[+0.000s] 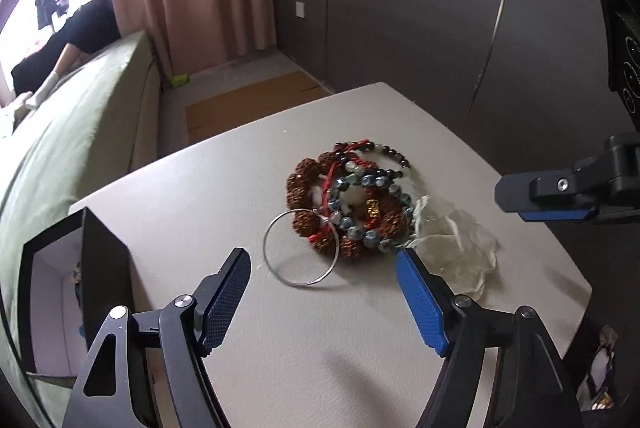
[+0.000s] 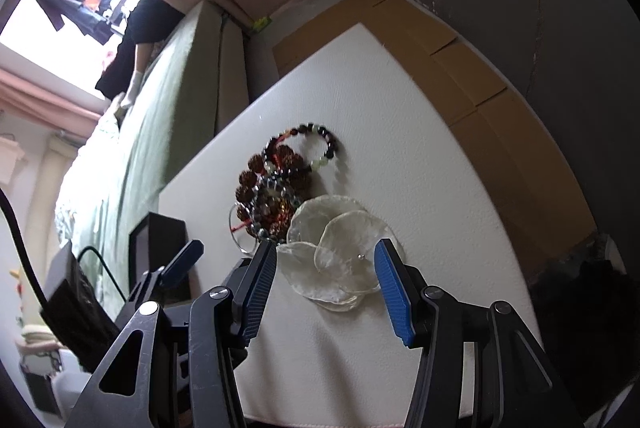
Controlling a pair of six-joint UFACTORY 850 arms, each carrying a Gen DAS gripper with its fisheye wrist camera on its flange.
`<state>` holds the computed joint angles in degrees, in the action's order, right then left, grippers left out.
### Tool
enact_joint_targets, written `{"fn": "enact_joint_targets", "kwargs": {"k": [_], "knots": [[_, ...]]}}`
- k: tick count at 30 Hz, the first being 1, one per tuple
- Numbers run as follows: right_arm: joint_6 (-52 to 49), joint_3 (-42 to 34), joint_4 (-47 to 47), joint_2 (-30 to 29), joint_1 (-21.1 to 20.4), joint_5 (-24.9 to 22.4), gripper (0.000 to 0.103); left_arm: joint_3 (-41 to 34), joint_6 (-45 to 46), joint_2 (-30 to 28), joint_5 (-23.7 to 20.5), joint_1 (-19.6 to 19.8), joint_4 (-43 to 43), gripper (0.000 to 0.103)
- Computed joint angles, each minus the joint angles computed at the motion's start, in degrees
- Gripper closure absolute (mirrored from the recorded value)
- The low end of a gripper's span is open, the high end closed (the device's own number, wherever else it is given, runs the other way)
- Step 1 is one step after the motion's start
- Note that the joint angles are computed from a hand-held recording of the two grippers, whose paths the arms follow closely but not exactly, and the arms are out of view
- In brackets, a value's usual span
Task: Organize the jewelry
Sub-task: 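Grasp the silver hoop earring with the left gripper, then grasp the clear plastic bag with the right gripper while the left holds the hoop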
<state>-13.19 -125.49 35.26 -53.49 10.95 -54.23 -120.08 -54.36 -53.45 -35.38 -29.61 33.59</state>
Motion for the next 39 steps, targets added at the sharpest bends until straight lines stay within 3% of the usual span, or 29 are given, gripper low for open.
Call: {"fn": "enact_joint_targets", "kwargs": {"k": [2,4,9,17,21,29,39], "knots": [[-0.3,0.5,0.8,0.4,-0.3,0.3,0.051,-1.1,1.0,-0.8,-0.3,0.1,-0.9,0.034],[-0.5,0.9,1.4,0.8,-0.6,0.4,0.051,-3.8,5.0,-2.7,-1.8,0.2,-3.5,0.053],[-1.4,1.1,2.4,1.2,-1.1,0.3,0.051,-8.0,9.7,-6.0,-5.0,0.0,-5.1,0.073],[-1.2,1.2,2.1,1.0,-1.2,-0.2,0.051,-3.4,7.5,-3.6,0.1,0.6,-4.8,0.075],[-1.2,0.3,1.1,0.3,-0.6,-0.9,0.051,-0.9,8.3,-2.1,2.8,1.2,-8.1,0.1],[-0.1,-1.9,-2.2,-1.5,0.8,-2.1,0.051,1.5,10.3,-0.3,5.6,1.7,-13.1,0.101],[3.1,-6.6,-10.1,-5.4,3.1,-4.3,0.051,12.6,-5.6,8.9,13.6,2.3,-2.4,0.101]]}}
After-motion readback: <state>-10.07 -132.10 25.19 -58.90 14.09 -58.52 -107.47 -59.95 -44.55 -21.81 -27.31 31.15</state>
